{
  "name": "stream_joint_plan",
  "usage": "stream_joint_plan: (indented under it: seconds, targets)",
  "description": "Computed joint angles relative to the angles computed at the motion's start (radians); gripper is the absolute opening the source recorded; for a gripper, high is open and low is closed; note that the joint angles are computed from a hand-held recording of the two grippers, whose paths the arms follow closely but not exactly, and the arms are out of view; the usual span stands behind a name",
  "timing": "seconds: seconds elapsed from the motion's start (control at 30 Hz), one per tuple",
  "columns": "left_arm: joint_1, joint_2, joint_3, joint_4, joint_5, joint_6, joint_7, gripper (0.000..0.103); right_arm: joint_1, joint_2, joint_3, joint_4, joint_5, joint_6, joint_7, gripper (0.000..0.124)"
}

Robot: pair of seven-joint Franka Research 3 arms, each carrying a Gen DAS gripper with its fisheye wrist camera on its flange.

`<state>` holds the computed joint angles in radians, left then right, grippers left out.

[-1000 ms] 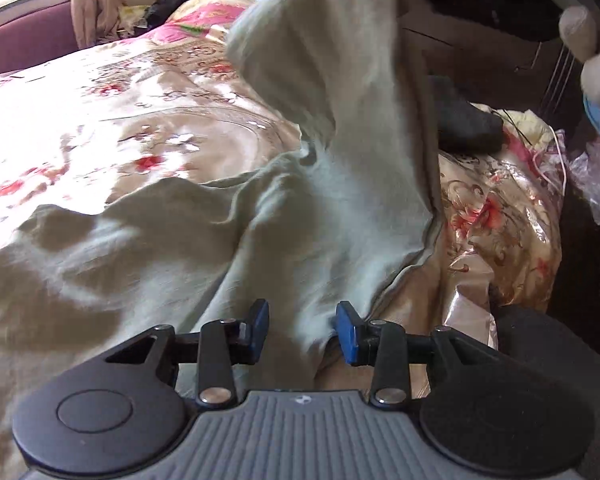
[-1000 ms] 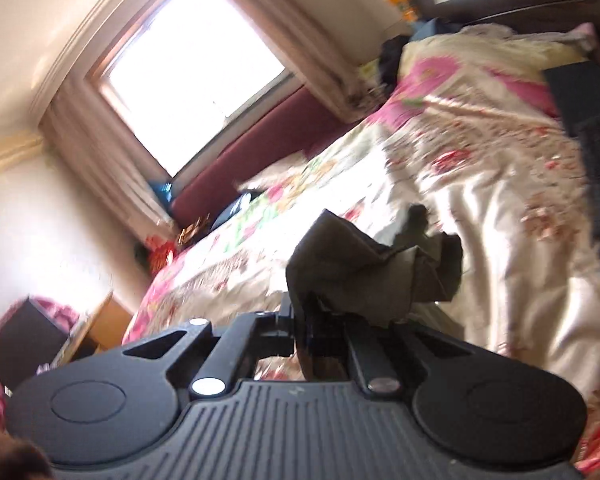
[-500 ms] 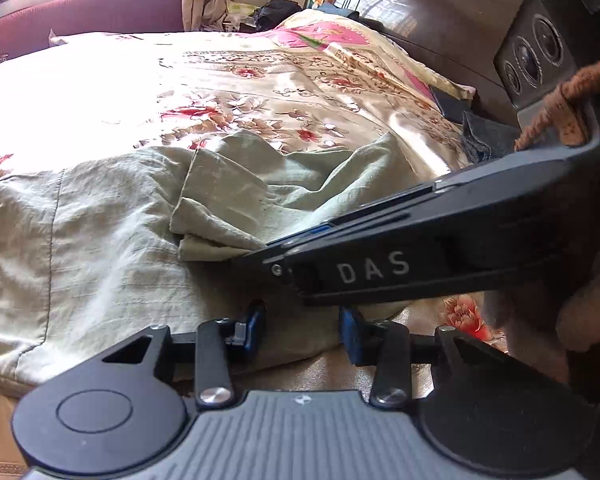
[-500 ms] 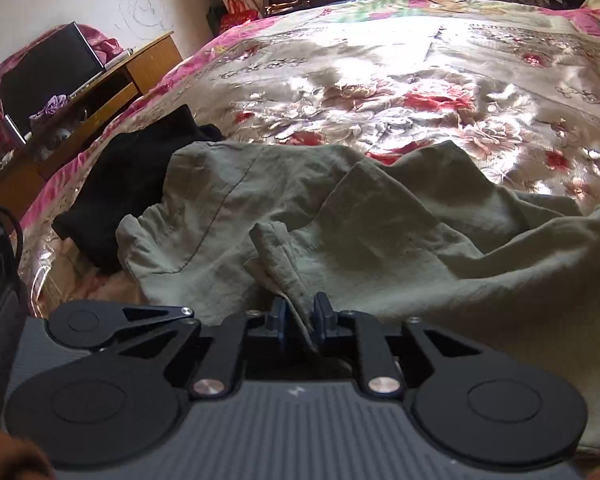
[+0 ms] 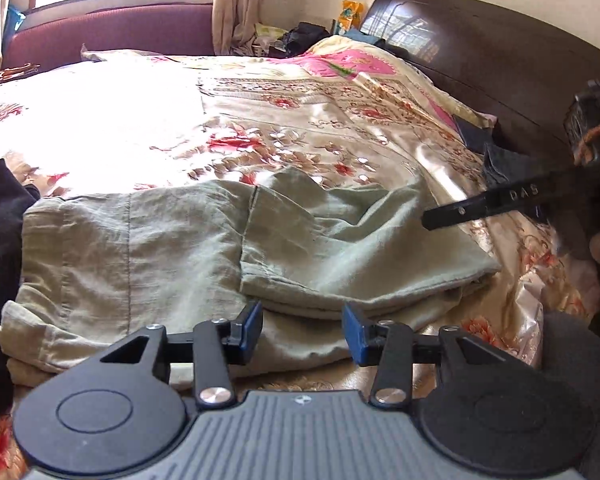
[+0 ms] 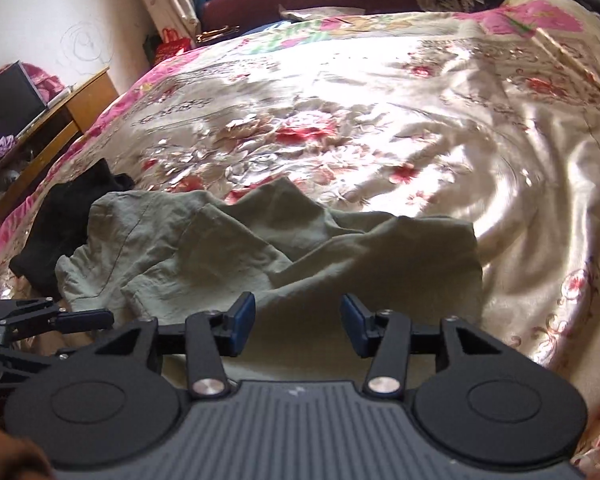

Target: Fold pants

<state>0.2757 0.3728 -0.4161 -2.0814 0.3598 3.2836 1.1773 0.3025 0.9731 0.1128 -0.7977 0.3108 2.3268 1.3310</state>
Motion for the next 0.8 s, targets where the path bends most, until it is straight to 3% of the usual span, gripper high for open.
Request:
stream_joint_plan:
  seconds: [0.07,0.13,0.17,0.23,0.33,0.4,0.57,0.73,0.8]
  targets:
    - [-0.035,0.014,0.038,0.033,-0.017,-0.03,-0.029,0.064,-0.018,-0.037,0.02,-0.084,0.037,0.034,-0.001,0.05]
    - [0.005,0.027,-0.006,0.048,-0.053,-0.058,-0.003,0.064,-0.019,-0.064,0.027,-0.144,0.046,0.05,-0.031,0.05]
    - [-0.016,0.035,0.012,0.064,-0.056,-0.063,-0.005,0.064,-0.014,-0.078,0.025,-0.173,0.043,0.065,-0.045,0.049]
    - [-0.11,0.033,0.108,0.086,-0.055,-0.076,-0.028,0.065,-0.017,-0.093,0.032,-0.204,0.054,0.078,-0.066,0.049]
    - [-0.123,0.063,0.104,0.134,-0.09,-0.124,0.003,0.065,-0.027,-0.101,0.038,-0.215,0.08,0.078,-0.072,0.049]
    - [-0.173,0.061,0.149,0.155,-0.106,-0.186,-0.001,0.065,-0.029,-0.116,0.036,-0.232,0.079,0.07,-0.087,0.05]
    - [-0.151,0.048,0.119,0.144,-0.185,-0.218,0.052,0.065,-0.061,-0.208,0.071,-0.375,0.15,0.091,-0.162,0.052]
    - [-0.068,0.081,0.015,0.188,-0.333,-0.281,0.131,0.065,-0.058,-0.21,0.071,-0.402,0.201,0.089,-0.148,0.053]
    - [-0.086,0.069,0.032,0.181,-0.353,-0.287,0.147,0.065,-0.067,-0.205,0.081,-0.402,0.228,0.088,-0.146,0.054]
